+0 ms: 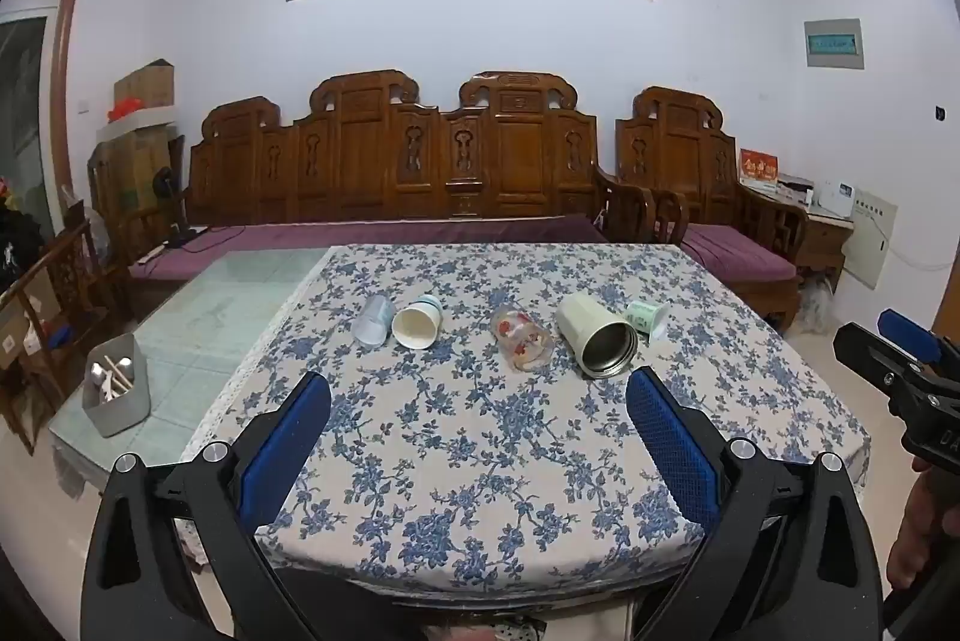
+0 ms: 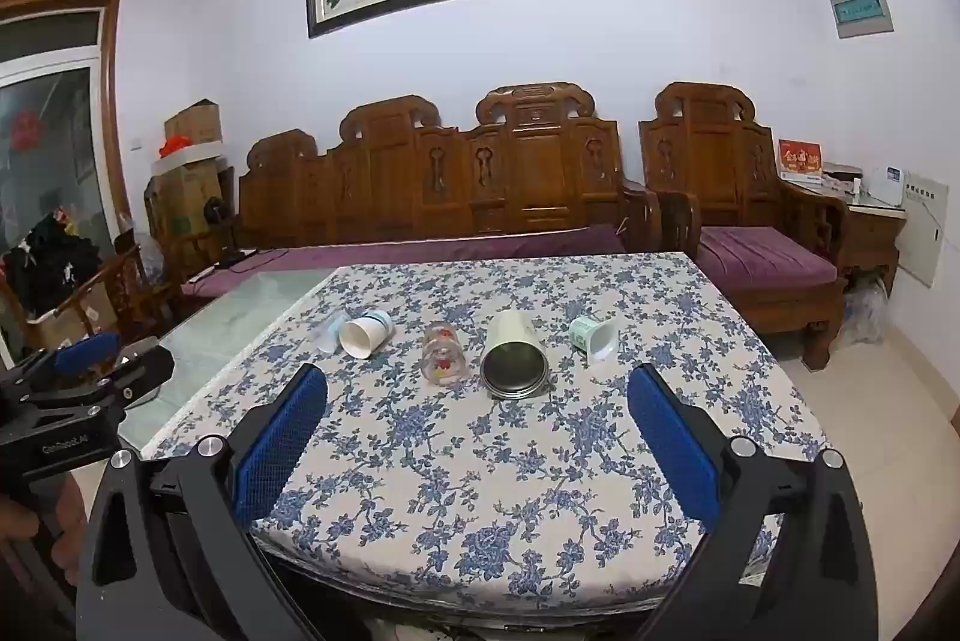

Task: Flip cup upside down

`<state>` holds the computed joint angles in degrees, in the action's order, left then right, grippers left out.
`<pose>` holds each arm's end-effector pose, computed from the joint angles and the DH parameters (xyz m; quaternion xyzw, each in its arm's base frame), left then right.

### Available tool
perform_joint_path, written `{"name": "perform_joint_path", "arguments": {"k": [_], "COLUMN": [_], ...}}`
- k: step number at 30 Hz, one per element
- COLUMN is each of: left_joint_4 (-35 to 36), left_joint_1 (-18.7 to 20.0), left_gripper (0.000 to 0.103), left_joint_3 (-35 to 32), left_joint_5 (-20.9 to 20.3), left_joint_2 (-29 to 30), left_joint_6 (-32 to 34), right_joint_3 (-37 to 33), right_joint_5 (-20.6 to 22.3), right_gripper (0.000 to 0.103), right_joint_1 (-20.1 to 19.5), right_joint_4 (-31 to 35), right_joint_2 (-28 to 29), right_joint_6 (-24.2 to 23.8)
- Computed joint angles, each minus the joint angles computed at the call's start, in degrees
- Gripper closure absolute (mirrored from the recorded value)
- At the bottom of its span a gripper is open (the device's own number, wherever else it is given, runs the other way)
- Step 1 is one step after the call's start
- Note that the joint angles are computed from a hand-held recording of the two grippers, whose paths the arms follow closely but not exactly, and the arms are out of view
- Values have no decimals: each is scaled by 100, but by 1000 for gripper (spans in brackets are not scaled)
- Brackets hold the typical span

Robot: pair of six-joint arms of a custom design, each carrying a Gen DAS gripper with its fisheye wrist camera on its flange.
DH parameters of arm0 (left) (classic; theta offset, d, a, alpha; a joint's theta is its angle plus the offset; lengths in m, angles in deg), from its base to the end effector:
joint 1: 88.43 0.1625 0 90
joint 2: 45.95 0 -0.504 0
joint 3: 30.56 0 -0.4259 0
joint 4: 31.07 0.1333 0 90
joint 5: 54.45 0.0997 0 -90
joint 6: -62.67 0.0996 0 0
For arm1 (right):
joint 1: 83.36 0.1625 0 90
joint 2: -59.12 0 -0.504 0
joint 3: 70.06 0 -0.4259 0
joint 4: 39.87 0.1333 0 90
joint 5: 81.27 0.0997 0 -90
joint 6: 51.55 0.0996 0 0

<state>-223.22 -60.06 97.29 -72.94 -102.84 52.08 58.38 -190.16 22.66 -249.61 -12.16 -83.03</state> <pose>-0.3457 -0.4455 0.2067 0.1950 0.7731 -0.5079 0.3261 0.2413 -0.4741 0.3271 0.2615 -0.8059 0.4888 0.2079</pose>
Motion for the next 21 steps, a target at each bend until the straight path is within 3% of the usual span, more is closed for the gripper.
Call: {"name": "perform_joint_path", "arguments": {"k": [21], "left_joint_4": [233], "left_joint_1": [-79], "left_gripper": [8], "left_joint_3": [-54], "left_joint_5": [-1], "left_joint_2": [-47], "left_joint_6": [-74], "right_joint_3": [41], "right_joint_5": [46], "right_gripper": [3], "right_joint_1": [-12], "right_joint_4": [-84], "right_joint_2": [-19], "right_joint_6": [-50]}}
